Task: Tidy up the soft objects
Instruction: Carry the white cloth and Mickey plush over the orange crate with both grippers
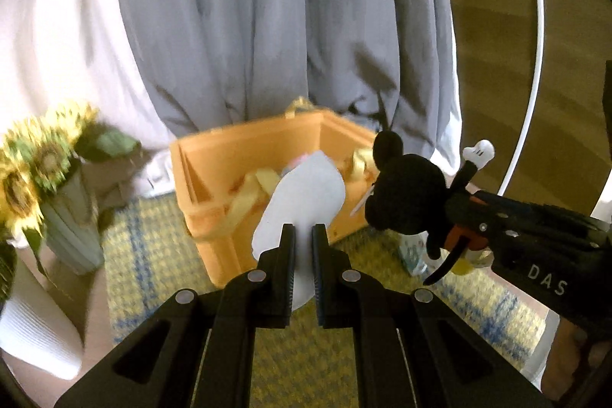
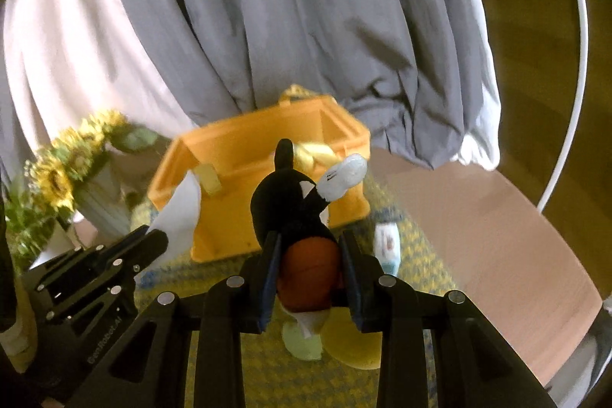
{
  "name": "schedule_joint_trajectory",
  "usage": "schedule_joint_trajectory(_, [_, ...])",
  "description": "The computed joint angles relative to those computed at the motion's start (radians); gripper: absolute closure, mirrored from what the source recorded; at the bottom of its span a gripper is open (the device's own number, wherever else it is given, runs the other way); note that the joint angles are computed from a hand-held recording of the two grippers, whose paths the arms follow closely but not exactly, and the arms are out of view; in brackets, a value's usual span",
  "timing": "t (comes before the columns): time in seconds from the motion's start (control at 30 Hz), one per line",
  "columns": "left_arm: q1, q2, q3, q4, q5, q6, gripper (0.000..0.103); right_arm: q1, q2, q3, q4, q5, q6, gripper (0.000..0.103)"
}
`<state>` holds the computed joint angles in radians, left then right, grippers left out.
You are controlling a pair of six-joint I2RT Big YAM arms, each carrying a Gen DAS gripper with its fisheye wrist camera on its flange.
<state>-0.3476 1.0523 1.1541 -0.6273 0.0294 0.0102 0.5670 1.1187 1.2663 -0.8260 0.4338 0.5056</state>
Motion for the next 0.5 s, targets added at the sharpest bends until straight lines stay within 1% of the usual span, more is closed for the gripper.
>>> schedule_joint_trajectory(0.17, [0.0, -0.013, 0.019, 0.041, -0.039, 0.026, 0.093, 0.009, 0.0, 0.025, 0.057, 0.003, -0.042, 0.071])
schedule_joint_trajectory(0.43, [0.004, -0.005, 0.058, 0.09, -0.088, 0.052, 0.093, -0.018, 0.016, 0.054, 0.144, -0.055, -0.103, 0.071])
schedule_joint_trajectory(0.5, [0.004, -0.001, 0.064, 0.107, -0.102, 0.059, 0.093, -0.032, 0.025, 0.066, 0.165, -0.082, -0.113, 0.071])
